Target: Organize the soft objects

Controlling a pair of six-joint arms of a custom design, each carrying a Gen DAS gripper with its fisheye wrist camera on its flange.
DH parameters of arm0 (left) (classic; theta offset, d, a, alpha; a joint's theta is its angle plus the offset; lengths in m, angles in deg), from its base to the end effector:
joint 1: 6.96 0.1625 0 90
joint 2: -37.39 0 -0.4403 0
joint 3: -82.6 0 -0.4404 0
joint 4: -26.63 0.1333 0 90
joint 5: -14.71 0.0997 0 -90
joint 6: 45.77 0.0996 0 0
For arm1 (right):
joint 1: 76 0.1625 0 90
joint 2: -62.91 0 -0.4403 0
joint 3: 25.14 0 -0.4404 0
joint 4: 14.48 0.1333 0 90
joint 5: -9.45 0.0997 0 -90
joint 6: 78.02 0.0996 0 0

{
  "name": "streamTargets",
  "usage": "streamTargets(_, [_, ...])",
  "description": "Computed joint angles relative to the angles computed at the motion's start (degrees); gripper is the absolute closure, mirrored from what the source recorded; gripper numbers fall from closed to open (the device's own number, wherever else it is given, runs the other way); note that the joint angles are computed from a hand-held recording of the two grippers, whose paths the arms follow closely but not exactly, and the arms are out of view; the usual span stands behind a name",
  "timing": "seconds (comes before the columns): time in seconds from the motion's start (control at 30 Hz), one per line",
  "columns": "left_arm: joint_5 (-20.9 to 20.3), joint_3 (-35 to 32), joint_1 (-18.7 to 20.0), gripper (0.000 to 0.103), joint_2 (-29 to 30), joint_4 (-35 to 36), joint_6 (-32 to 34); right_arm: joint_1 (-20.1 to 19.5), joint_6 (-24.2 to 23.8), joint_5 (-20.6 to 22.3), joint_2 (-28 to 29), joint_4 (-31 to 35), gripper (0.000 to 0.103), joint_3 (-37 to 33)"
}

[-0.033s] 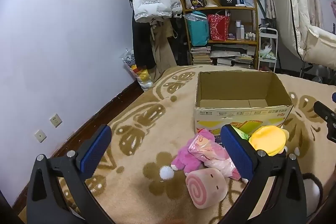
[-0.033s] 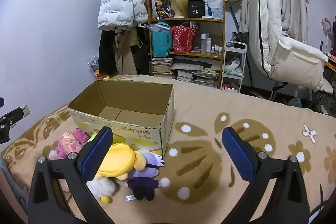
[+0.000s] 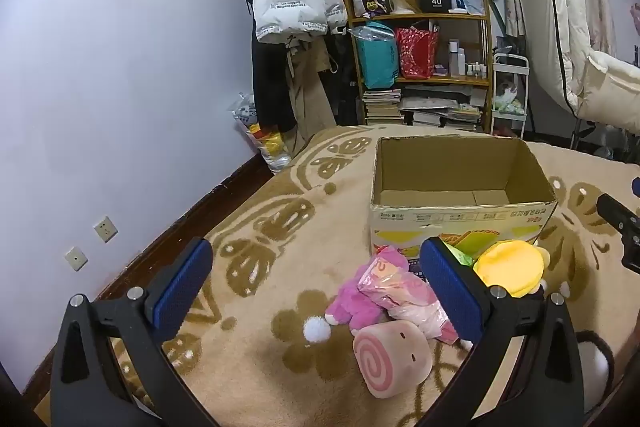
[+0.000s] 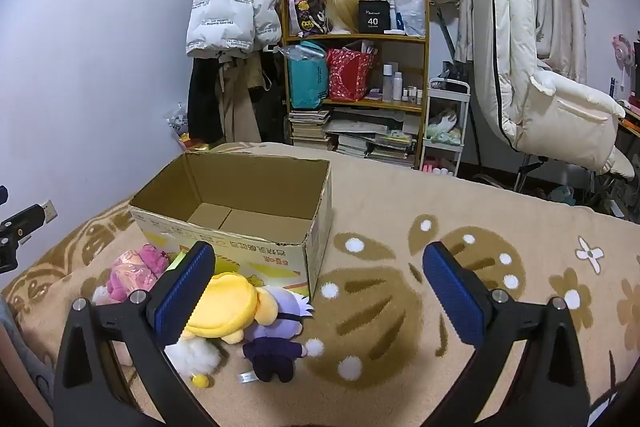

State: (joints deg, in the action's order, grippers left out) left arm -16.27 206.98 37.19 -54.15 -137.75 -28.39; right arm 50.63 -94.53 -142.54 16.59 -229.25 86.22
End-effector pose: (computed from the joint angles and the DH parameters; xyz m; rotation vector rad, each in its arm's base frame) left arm -0.1826 -0.4821 0.3916 0.7126 2.0123 -1.0578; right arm 0.3828 -0.4389 0.1442 0.2653 -2.0047 1.2814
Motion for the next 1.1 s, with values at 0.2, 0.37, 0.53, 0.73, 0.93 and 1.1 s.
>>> streamTargets(0.2, [0.00, -0.70, 0.13, 0.000, 0.79, 0.13, 0.48, -0.16, 0.59, 0.18, -0.07, 0.06, 0.000, 0.16])
streamTargets(0.37, [-0.10, -0.49, 0.32, 0.000, -0.06, 0.50, 0.04, 0.06, -0.31, 0.22, 0.05, -0.90, 0.000, 0.13])
streamTargets(0.53, [0.64, -0.12, -0.10, 0.000, 0.18, 0.21, 0.20, -0.13, -0.29, 0.33, 0.34, -1.16, 0.000, -0.04])
streamTargets(0.73, [0.63, -0.01, -0.10, 0.000, 0.29, 0.05, 0.01, -0.25, -0.04, 0.45, 0.38, -1.02, 0.000, -0.02])
streamTargets(0.93, [0.24, 0.43, -0.18, 0.000, 0.21, -0.44, 0.20, -0.32, 0.07, 0.53, 0.36, -0.99, 0.000, 0.05])
streamTargets(1.1, [0.41, 0.61, -0.35, 0.000, 0.20, -0.52, -0.02, -0.33, 0.12, 0.56, 0.39, -1.01, 0.000, 0.04])
